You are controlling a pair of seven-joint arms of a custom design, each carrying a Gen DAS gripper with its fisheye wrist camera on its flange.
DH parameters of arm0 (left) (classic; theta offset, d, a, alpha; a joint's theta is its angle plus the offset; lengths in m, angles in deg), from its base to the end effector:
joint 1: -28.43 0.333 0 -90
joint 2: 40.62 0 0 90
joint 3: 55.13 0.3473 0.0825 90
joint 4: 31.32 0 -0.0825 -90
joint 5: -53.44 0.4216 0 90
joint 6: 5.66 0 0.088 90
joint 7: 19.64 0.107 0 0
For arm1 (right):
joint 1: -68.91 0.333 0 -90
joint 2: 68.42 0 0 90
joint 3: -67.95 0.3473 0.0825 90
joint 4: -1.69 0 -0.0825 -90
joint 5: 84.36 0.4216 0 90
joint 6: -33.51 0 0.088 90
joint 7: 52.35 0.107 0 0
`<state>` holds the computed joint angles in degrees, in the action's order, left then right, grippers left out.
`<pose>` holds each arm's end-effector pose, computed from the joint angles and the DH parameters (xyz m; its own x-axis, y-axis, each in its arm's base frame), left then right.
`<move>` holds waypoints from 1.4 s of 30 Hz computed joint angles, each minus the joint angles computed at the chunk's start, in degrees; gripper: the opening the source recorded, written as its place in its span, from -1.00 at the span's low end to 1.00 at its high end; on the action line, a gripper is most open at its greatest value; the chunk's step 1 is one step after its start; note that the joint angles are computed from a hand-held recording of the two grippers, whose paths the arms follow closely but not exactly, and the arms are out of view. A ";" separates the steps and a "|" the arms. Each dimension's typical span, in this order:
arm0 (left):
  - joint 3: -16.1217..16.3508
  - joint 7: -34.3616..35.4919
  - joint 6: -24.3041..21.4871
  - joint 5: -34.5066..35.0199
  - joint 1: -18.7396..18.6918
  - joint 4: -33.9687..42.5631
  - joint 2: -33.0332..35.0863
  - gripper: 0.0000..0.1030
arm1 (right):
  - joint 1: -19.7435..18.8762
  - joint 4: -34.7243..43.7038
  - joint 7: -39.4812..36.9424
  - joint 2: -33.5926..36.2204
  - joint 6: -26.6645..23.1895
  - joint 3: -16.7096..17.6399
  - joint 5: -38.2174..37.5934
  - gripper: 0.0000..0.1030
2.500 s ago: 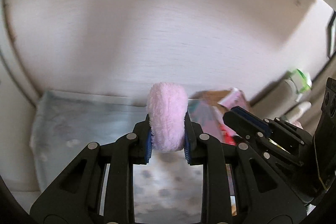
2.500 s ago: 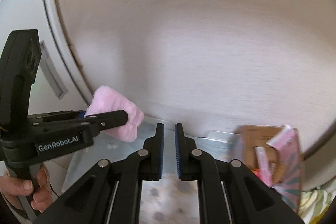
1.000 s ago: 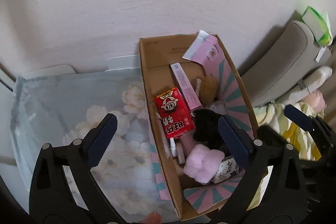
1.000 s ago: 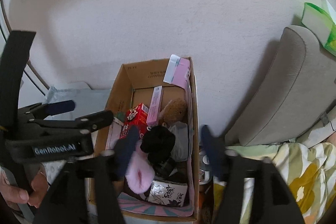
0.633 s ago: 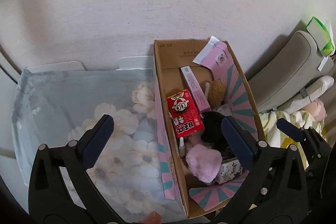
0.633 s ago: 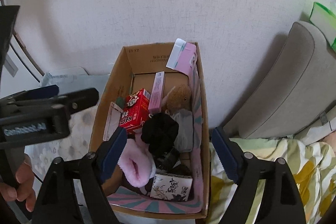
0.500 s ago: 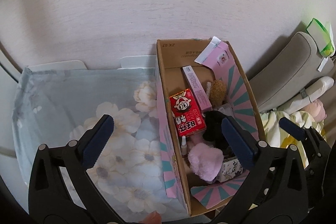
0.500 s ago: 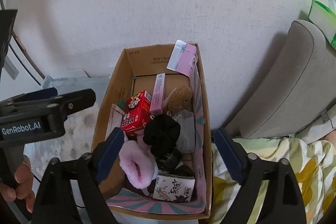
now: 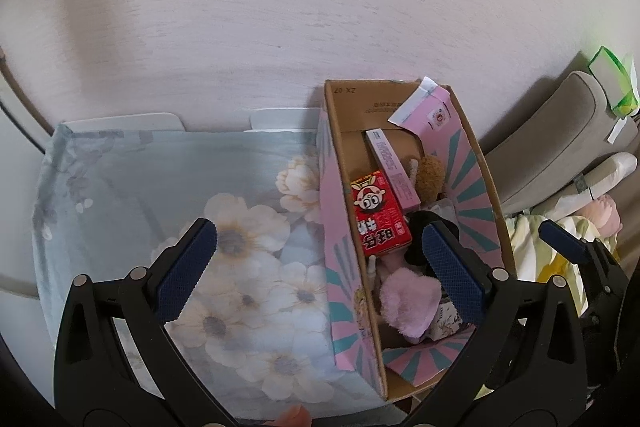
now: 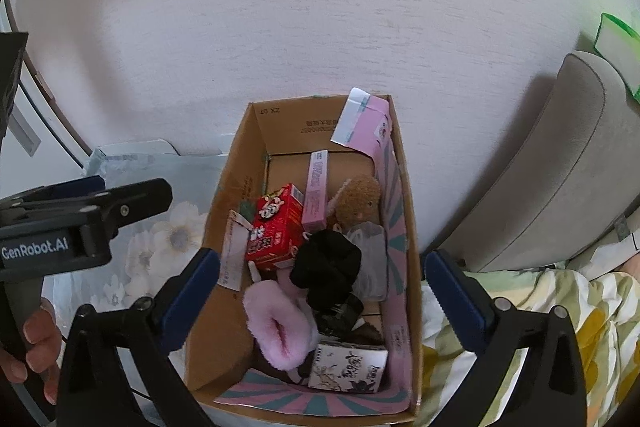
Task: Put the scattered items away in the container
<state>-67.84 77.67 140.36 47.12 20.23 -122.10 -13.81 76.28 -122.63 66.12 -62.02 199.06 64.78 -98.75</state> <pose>0.7289 -0.2466 0.4383 -0.3893 -0.9112 0.1350 -0.8255 0.2801 -0.4900 0.6234 0.0611 0.4175 -0.1675 -0.9818 -0.0898 -0.7974 0.1885 -0.5733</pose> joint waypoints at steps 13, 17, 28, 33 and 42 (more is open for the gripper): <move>1.68 2.79 1.50 0.70 3.47 -3.10 -4.44 0.99 | 3.44 5.02 -1.08 2.03 -3.63 1.34 2.46 0.99; 1.48 5.06 1.28 -1.16 5.44 -4.06 -6.24 0.99 | 4.40 6.62 -0.49 2.21 -3.96 2.44 4.10 0.99; 2.29 10.63 1.51 -5.85 9.02 -5.51 -10.27 0.99 | 10.39 12.97 26.22 2.26 -9.87 0.85 -19.24 0.99; 3.24 11.68 3.00 -6.05 9.72 -5.95 -11.33 0.99 | 11.29 16.16 28.83 3.35 -13.21 1.93 -21.04 0.99; 3.67 13.36 2.79 -7.09 11.16 -4.56 -10.67 0.99 | 13.67 19.78 33.95 5.10 -18.59 1.81 -26.30 0.99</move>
<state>-64.17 91.03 143.15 40.03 31.39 -126.66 -24.48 89.94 -102.85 100.07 -56.93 180.46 66.59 -125.05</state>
